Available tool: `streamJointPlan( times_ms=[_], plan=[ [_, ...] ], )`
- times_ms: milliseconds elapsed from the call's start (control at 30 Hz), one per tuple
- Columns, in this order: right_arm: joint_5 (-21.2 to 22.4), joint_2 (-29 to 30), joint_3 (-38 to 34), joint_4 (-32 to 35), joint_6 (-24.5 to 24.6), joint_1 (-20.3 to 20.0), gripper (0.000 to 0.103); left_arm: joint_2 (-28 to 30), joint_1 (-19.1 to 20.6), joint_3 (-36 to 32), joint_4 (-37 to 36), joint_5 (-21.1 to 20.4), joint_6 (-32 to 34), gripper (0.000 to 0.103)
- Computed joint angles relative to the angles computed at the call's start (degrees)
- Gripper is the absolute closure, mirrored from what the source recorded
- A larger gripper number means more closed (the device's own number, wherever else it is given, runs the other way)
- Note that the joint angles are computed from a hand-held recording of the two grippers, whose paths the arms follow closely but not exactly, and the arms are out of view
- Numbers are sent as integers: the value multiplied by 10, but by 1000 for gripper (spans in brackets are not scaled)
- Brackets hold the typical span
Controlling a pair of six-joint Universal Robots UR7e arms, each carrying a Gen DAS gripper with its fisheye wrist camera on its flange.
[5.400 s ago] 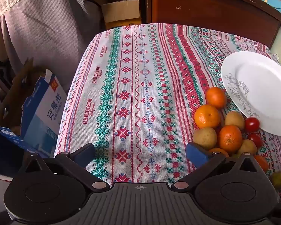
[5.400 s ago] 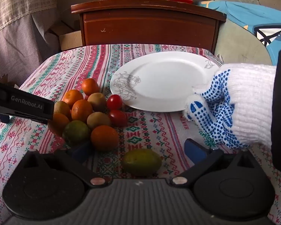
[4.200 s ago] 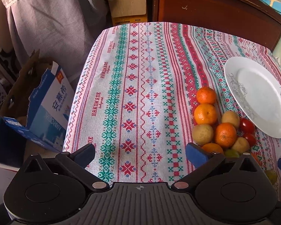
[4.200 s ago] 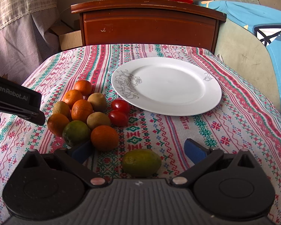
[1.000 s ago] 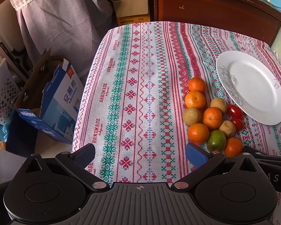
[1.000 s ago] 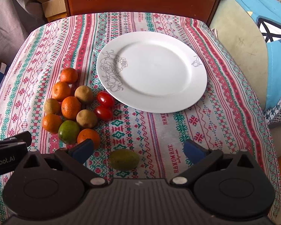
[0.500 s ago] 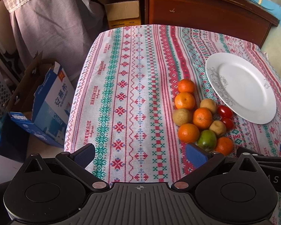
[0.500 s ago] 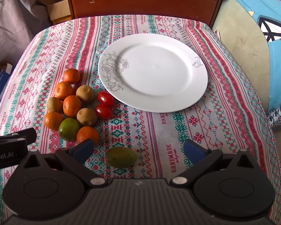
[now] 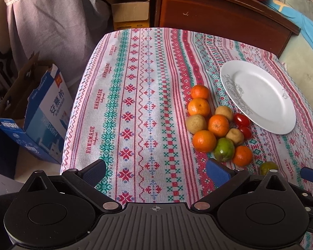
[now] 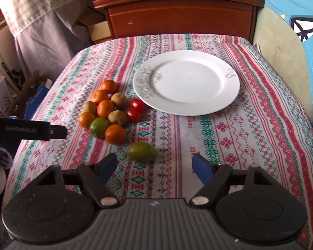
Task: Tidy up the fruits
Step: 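Close right gripper on the green lime while left gripper grasps an orange tangerine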
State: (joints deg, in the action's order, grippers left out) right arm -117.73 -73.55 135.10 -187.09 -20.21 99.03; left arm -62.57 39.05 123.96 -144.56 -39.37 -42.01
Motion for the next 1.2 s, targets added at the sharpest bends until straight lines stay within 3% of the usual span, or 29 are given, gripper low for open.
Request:
streamJointPlan(
  times_ms=[267,367,433,567,833,1200],
  plan=[
    [30,0,21,-38,-29,-14,48,4,-3,20,-41,-11,16,3],
    [36,11,21,-62,-40,-18,51,10,-6,30,-81,-4,41,3],
    [35,18,19,-64,-39,-20,58,15,-6,38,-119,-1,58,4],
    [42,27,18,-73,-35,-27,59,24,0,45,-176,-10,90,6],
    [60,38,19,-95,-44,-34,72,55,6,43,-255,-2,129,13],
    [69,48,14,-100,-49,-38,72,89,23,29,-344,-33,174,29]
  ],
)
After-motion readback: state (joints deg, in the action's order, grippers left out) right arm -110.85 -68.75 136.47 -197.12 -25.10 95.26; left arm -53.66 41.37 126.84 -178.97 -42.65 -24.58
